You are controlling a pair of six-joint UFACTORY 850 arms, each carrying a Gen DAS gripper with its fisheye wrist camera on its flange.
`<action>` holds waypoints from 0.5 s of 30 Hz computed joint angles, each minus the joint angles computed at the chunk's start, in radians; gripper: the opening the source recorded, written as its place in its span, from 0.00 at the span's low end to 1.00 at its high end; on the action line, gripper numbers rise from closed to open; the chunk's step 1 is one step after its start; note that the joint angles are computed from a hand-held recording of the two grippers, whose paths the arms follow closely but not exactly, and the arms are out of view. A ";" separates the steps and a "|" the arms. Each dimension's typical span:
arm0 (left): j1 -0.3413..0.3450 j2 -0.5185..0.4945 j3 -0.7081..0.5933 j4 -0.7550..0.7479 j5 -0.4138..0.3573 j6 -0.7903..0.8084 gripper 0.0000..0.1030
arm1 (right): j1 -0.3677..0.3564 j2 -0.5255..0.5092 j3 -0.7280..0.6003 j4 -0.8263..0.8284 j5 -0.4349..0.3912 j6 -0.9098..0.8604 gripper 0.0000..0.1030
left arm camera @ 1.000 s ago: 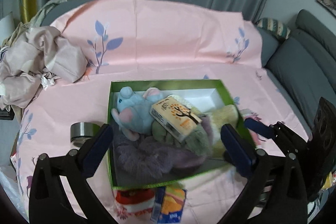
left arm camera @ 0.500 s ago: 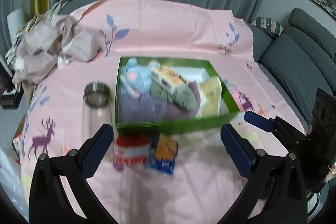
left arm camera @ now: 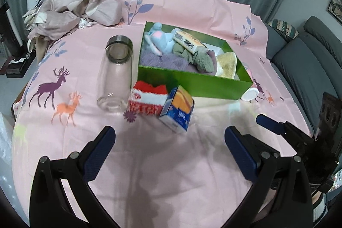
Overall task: Organize soft objects
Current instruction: 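Move the right gripper toward the blue-orange tissue pack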
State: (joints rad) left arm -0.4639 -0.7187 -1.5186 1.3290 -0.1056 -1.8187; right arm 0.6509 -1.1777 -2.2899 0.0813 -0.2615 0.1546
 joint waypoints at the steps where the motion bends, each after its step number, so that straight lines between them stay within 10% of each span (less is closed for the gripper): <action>1: -0.002 0.003 0.010 0.066 -0.003 -0.068 0.99 | 0.003 0.005 0.008 -0.028 0.001 0.028 0.78; 15: 0.010 0.005 0.068 0.501 0.019 -0.517 0.99 | 0.029 -0.047 -0.072 -0.148 -0.061 0.160 0.78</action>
